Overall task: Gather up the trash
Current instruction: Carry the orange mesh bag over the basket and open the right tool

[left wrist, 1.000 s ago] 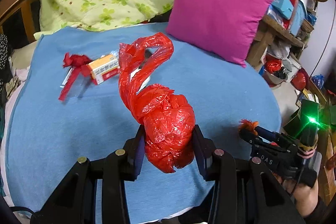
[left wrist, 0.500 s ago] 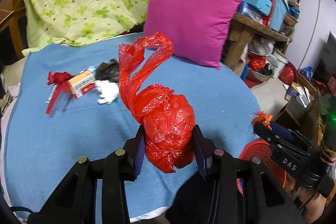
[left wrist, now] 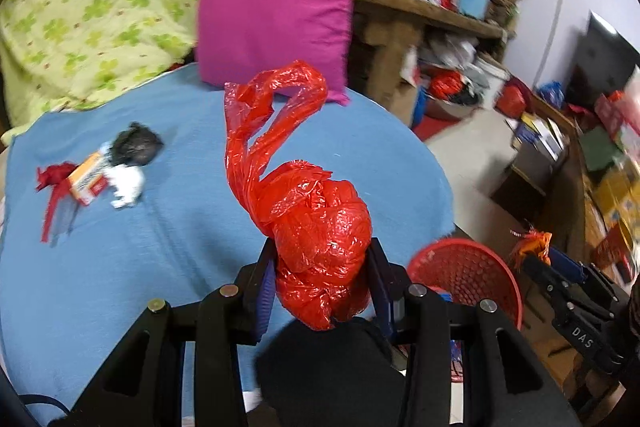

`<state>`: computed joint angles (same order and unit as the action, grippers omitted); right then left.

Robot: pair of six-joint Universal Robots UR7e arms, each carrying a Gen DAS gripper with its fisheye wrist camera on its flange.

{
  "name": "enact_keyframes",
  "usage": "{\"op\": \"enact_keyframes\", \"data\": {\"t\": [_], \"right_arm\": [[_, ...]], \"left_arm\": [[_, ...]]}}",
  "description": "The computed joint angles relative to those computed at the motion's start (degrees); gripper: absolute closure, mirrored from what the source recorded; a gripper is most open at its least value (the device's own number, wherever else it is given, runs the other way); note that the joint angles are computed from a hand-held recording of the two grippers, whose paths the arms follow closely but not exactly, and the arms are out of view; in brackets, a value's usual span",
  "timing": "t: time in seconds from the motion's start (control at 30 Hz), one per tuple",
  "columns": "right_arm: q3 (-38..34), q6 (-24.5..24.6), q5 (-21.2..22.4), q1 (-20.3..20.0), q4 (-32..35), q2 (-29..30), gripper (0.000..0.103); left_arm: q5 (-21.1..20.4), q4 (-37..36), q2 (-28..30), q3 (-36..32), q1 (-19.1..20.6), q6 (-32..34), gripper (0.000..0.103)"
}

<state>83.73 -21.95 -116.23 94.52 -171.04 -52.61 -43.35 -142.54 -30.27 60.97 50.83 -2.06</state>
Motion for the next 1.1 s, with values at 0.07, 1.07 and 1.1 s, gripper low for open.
{"op": "enact_keyframes", "data": {"t": [0.07, 1.07, 1.1], "right_arm": [[1.4, 1.1, -1.6, -1.3, 0.5, -1.1, 0.051], [4.1, 6.1, -4.9, -7.4, 6.3, -2.0, 0.050], [4.0, 6.1, -4.9, -7.5, 6.4, -1.9, 0.050]], "left_arm": [[-1.3, 1.2, 1.1, -1.1, -0.1, 0.7, 0.059], [-7.0, 14.2, 11.2, -11.7, -1.4, 4.7, 0.059], [-7.0, 14.4, 11.4, -11.9, -1.4, 4.7, 0.059]]}}
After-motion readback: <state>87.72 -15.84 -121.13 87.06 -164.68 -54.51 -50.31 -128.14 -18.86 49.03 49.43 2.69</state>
